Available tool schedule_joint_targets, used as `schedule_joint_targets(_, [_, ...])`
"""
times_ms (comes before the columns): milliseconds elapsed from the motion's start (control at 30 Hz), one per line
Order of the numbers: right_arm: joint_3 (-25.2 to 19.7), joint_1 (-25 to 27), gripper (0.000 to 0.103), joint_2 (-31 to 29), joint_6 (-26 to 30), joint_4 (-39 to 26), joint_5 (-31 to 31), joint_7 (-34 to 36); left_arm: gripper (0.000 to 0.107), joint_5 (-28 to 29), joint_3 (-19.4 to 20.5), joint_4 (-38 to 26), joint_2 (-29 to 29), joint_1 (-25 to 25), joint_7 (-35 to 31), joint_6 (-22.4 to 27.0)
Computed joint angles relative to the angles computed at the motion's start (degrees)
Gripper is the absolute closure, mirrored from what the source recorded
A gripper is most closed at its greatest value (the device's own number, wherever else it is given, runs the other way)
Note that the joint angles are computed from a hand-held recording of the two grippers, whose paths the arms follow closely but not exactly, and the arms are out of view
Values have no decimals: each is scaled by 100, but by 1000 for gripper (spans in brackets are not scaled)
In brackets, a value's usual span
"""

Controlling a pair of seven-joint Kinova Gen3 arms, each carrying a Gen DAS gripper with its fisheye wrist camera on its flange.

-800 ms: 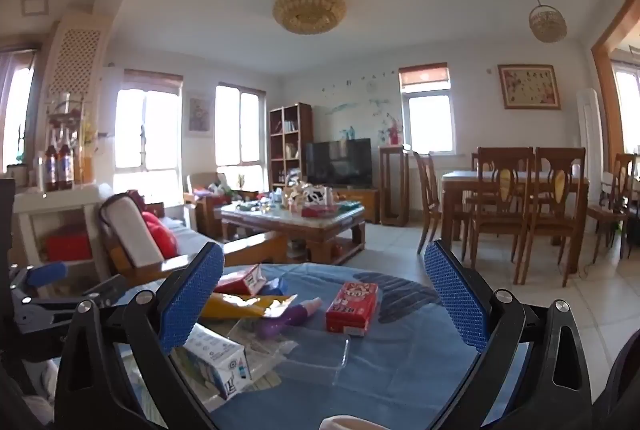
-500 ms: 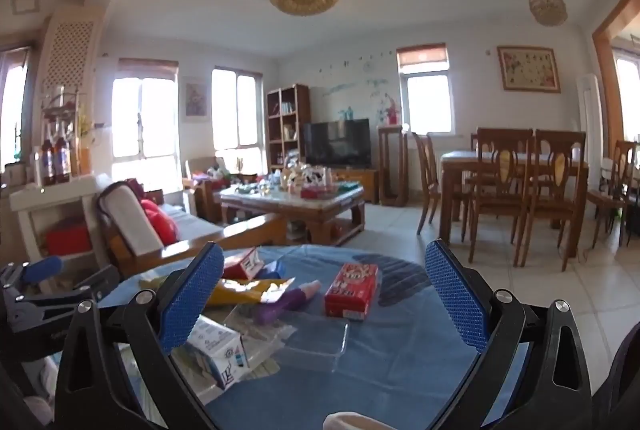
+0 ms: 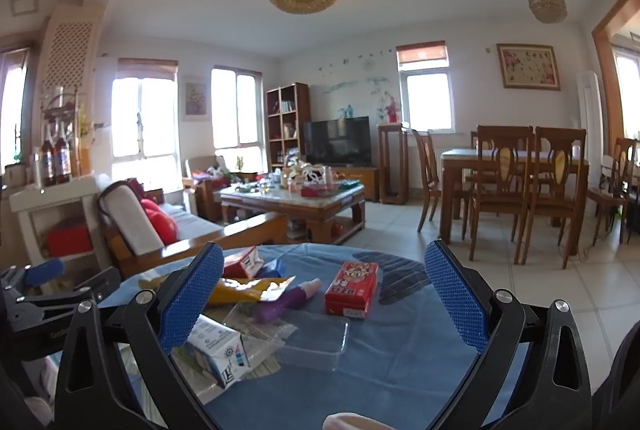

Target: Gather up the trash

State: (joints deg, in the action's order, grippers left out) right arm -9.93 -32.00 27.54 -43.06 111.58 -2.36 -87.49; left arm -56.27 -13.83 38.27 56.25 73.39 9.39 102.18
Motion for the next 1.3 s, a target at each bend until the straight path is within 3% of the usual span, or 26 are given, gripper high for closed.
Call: schedule_joint_targets(1300, [-1,-1,4,-57,264,-54,-21,-105,9,68,42,38,-43,-31,-11,-135])
